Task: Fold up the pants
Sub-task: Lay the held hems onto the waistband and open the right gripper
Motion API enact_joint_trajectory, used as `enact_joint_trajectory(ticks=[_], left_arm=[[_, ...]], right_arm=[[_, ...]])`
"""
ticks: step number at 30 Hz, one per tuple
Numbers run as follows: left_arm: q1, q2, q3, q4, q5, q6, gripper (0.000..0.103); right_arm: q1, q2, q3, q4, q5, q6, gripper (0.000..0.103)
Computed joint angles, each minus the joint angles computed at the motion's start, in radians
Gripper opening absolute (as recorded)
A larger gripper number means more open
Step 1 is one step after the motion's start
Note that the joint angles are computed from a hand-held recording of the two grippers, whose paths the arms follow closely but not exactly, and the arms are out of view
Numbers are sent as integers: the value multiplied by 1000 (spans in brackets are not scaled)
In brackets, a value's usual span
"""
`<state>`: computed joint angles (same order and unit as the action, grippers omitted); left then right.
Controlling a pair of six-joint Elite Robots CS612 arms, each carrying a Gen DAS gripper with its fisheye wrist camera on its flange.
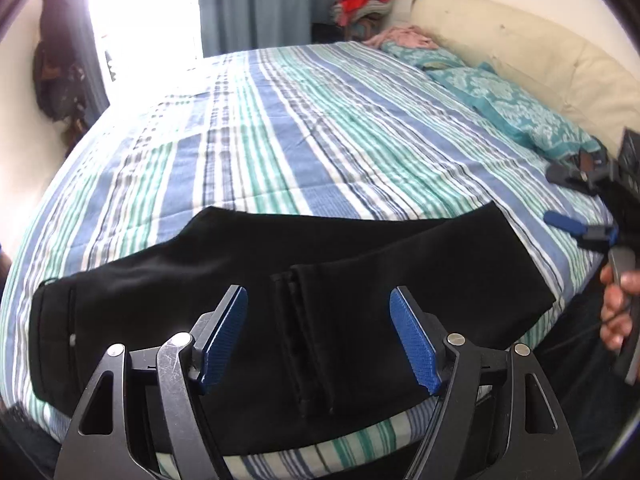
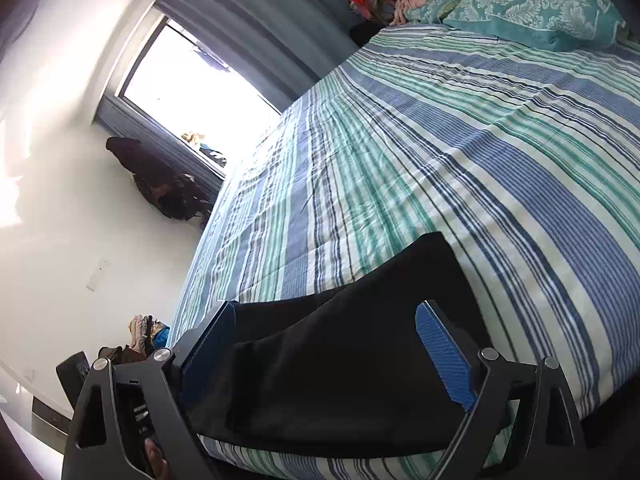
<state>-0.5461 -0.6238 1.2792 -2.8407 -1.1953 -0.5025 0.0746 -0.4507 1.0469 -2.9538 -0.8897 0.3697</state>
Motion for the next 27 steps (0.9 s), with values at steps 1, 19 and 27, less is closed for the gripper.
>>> enact_joint_trajectory(ticks=[1, 19, 27], left_arm=[[0, 18, -27, 14, -13, 29, 76], [18, 74, -90, 182, -107, -43, 75], [26, 47, -51, 158, -124, -95, 80]], right_arm=[[-3, 24, -56, 57, 19, -2, 92], [8, -22, 31, 27, -41, -53, 92], [17, -51, 131, 69, -82, -32, 89]])
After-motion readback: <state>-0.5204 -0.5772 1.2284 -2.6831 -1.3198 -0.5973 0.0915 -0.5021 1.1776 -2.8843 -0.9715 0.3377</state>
